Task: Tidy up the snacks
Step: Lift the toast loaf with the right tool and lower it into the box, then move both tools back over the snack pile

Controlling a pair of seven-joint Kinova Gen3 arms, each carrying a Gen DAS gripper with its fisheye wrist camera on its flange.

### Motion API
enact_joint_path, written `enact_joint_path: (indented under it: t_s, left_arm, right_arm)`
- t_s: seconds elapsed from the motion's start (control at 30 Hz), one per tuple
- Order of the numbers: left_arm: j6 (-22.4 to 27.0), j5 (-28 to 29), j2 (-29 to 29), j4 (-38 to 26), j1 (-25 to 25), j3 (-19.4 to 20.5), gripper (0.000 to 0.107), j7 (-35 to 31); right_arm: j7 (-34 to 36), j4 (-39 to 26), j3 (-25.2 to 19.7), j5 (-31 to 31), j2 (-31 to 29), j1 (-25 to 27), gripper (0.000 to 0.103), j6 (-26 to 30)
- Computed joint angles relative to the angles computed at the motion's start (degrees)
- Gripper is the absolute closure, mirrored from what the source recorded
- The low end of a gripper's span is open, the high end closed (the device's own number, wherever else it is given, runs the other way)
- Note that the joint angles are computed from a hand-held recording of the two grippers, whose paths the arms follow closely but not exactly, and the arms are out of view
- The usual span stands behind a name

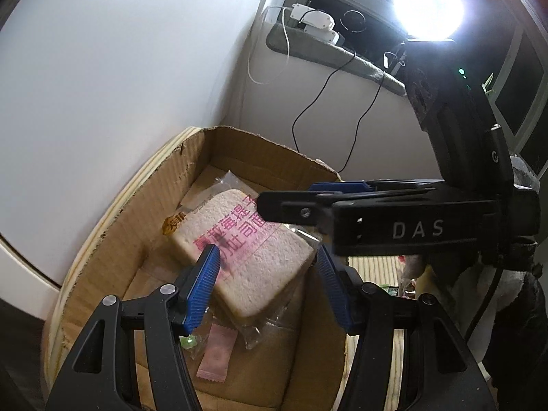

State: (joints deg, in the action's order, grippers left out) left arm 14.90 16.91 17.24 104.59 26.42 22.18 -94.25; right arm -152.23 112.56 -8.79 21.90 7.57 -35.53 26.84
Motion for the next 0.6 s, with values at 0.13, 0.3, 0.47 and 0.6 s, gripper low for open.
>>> enact_joint_path:
  t_s: [0.13,0.3,0.47,0.6]
  left_arm:
    - [-1.1,0.8,-1.3,1.4,-1.0,0.9,0.05,-0.7]
    - [-2.5,0.6,-2.6,2.9,-0.1,0.7,0.05,-0.3]
    - [-4.3,1.2,-3.6,4.7,-0.9,2.6,0.05,-1.3]
    - [-5.9,1.3,-4.3,6.0,-1.0,4.1,0.05,-1.9]
  right_arm:
    - [-6.2,0.7,0.0,5.1,-2.0,-2.1,0.024,2.8]
    - [-15.8,1.6,-3.3,13.2,-4.5,-4.2,0.021,9.6]
    - [-21.9,3.9,-6.8,17.1,-7.8,-4.1,0.021,14.3]
    - [-27.5,6.8,-10.9,18.6,-12.2,-3.3,0.021,18.6]
